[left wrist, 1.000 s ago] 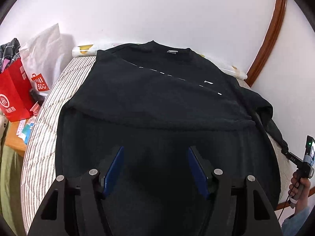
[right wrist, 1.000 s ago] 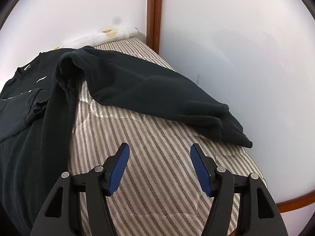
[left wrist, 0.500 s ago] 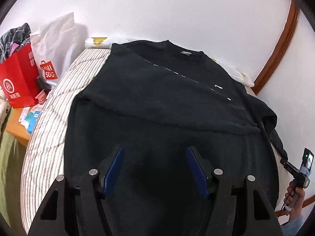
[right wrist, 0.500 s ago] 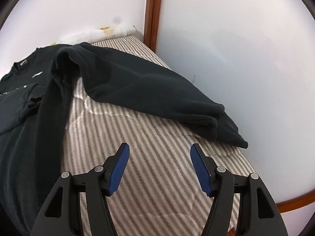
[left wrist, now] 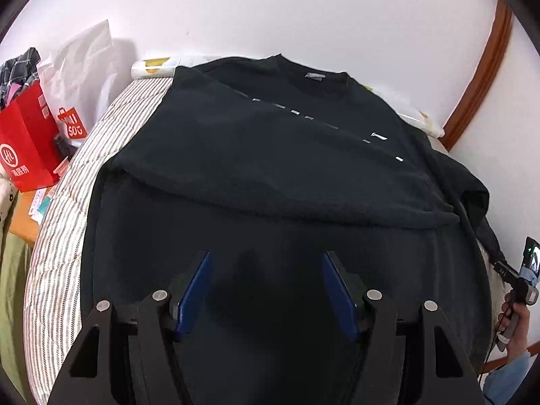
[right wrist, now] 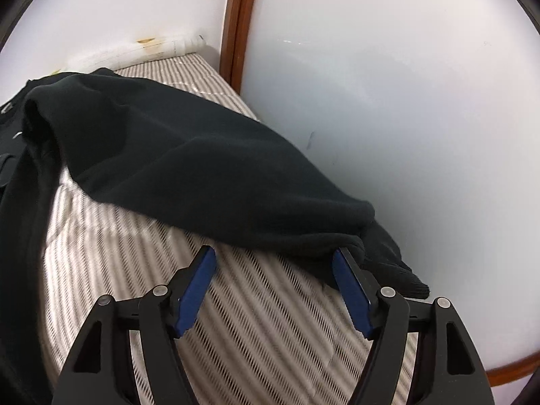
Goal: Fold small clothes
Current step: 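Grasp the sleeve cuff with the right tool and fold it across the body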
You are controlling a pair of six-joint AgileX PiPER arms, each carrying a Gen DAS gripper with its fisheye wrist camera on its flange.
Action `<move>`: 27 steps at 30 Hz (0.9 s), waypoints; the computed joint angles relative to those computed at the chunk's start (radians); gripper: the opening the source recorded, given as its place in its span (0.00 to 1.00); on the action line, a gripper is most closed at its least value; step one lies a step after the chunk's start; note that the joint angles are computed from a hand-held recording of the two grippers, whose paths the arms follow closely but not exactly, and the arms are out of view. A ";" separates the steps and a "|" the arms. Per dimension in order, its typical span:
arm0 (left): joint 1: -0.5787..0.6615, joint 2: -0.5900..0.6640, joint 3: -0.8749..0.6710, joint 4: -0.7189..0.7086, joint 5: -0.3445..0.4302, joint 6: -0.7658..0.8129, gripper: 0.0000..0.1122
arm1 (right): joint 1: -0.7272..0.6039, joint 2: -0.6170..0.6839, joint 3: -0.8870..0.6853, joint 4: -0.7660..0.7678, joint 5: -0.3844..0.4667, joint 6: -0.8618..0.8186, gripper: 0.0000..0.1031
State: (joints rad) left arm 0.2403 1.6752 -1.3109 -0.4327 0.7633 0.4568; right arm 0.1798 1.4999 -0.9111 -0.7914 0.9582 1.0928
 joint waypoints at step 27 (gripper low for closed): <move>0.234 0.024 -0.001 -0.182 0.038 0.204 0.56 | 0.523 0.455 -1.162 0.035 0.136 -0.362 0.08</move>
State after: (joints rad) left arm 0.4746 1.6987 -1.3118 -0.6148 0.8008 0.6604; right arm 0.7026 1.9551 -2.0734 -0.7564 1.0946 0.7304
